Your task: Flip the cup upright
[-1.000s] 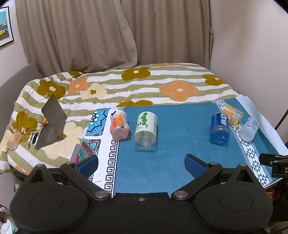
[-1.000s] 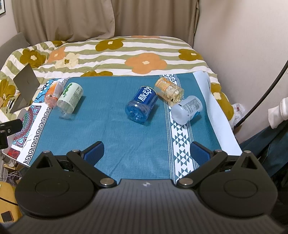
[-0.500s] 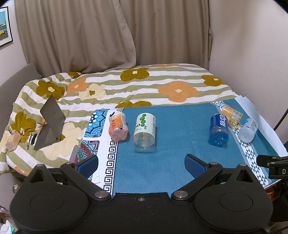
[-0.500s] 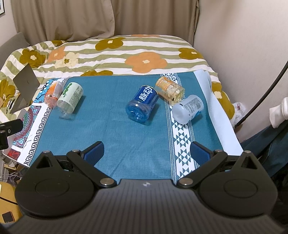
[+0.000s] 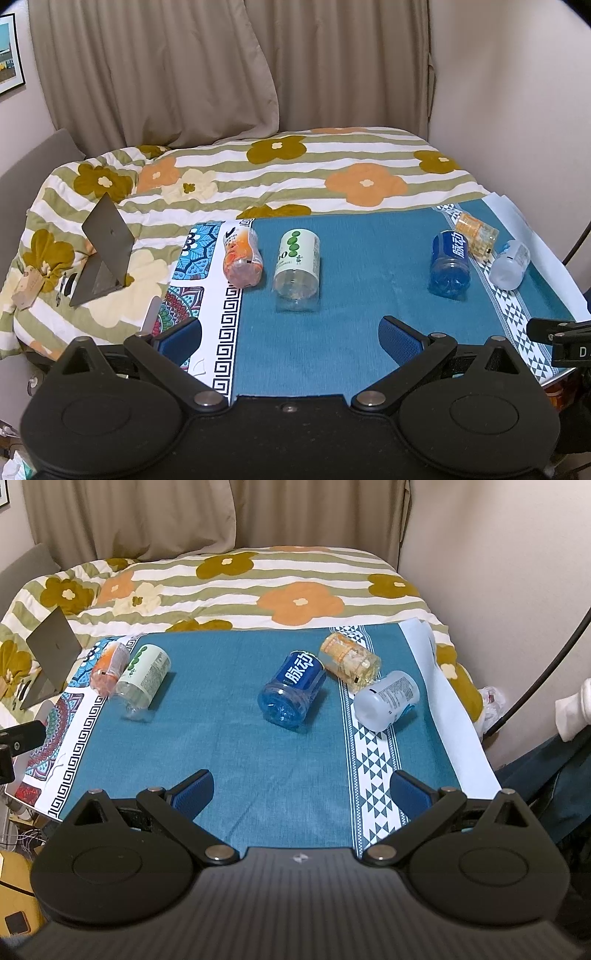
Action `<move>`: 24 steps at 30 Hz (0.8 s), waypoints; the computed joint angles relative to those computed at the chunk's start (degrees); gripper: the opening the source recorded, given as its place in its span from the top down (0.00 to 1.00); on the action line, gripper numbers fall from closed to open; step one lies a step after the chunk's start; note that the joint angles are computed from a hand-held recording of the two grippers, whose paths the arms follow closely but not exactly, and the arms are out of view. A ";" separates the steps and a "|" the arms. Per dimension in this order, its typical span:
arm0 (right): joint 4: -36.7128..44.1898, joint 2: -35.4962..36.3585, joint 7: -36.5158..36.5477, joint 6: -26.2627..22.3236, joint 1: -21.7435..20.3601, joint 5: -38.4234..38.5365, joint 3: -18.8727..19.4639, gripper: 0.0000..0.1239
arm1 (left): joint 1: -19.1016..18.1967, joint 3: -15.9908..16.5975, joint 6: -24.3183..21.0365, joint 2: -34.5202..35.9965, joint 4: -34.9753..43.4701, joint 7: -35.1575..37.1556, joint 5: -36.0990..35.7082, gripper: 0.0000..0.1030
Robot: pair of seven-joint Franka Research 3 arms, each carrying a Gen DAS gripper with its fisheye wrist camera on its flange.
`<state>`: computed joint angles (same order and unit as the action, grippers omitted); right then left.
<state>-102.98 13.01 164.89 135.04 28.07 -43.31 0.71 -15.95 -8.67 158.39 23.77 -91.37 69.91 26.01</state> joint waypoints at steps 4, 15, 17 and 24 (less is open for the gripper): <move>-0.14 -0.06 -0.16 0.55 -0.17 0.13 -0.08 0.17 | -0.13 0.05 -0.39 0.10 0.19 -0.05 0.08 0.00; 0.26 -0.11 -1.16 0.75 -0.28 0.69 -0.18 0.17 | -0.07 -0.04 -0.70 0.14 0.37 -0.06 -0.11 0.00; 0.87 0.10 -1.57 -0.25 -0.19 0.72 -0.13 0.17 | 0.29 -0.39 -1.54 0.37 1.10 0.51 -0.92 0.00; 3.15 1.33 -4.20 2.10 -0.77 1.40 -0.42 0.17 | 2.62 -2.62 -9.23 6.08 12.13 7.32 -7.77 0.00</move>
